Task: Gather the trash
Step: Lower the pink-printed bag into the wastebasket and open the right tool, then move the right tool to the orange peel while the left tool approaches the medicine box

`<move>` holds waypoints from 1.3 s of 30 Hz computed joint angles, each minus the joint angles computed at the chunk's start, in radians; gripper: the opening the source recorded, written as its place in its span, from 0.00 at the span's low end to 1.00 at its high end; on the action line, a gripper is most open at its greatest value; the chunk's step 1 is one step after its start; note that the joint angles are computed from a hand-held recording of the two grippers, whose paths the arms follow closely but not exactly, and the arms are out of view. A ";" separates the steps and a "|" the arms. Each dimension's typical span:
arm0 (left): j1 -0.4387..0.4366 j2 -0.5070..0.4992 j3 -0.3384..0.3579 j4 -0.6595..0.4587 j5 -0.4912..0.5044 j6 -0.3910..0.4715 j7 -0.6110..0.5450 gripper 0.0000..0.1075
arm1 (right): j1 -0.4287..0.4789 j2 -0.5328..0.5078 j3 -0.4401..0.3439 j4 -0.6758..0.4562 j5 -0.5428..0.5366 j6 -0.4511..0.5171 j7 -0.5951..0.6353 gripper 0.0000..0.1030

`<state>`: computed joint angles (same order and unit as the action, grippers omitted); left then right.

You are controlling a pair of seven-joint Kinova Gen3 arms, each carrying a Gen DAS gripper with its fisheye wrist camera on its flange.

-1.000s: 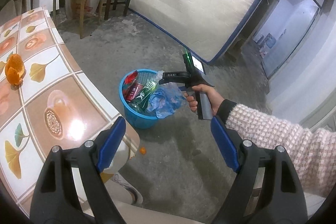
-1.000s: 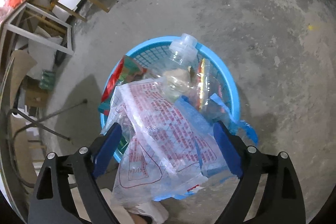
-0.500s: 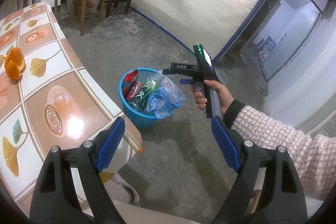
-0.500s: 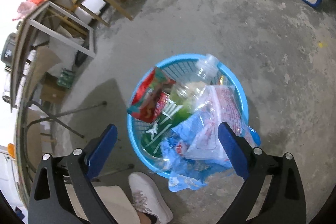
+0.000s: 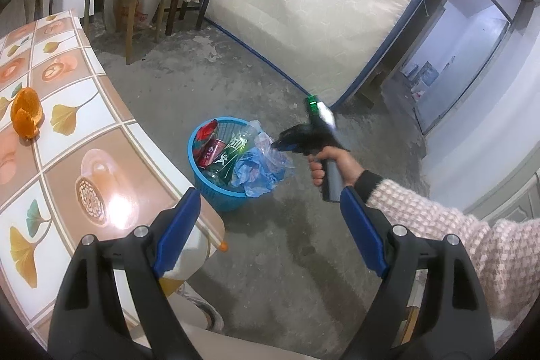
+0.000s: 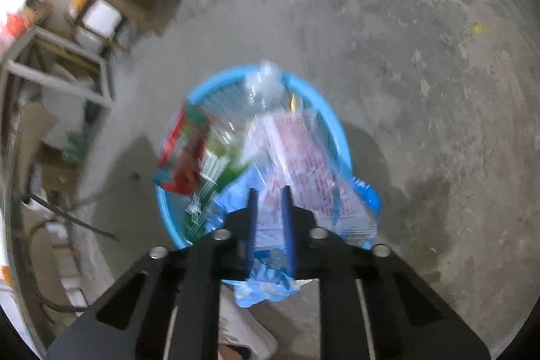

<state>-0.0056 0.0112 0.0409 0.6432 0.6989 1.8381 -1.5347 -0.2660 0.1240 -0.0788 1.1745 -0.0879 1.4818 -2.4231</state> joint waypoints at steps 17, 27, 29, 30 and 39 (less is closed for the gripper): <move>-0.010 0.032 0.019 -0.035 -0.016 0.020 0.037 0.75 | -0.039 0.254 0.009 -0.096 -0.031 0.148 0.076 0.05; -0.015 0.020 0.022 -0.025 -0.013 0.011 0.031 0.75 | -0.041 0.128 0.001 -0.039 -0.022 0.097 0.090 0.06; -0.018 0.011 0.014 -0.018 -0.006 0.008 0.025 0.75 | -0.041 0.084 -0.002 -0.018 -0.019 0.073 0.090 0.12; -0.019 0.004 0.009 -0.010 -0.003 0.006 0.020 0.75 | -0.040 0.071 -0.003 -0.011 -0.018 0.063 0.091 0.15; -0.057 -0.055 -0.085 0.005 0.055 0.035 -0.013 0.75 | -0.028 -0.085 -0.020 0.032 -0.043 -0.067 0.052 0.45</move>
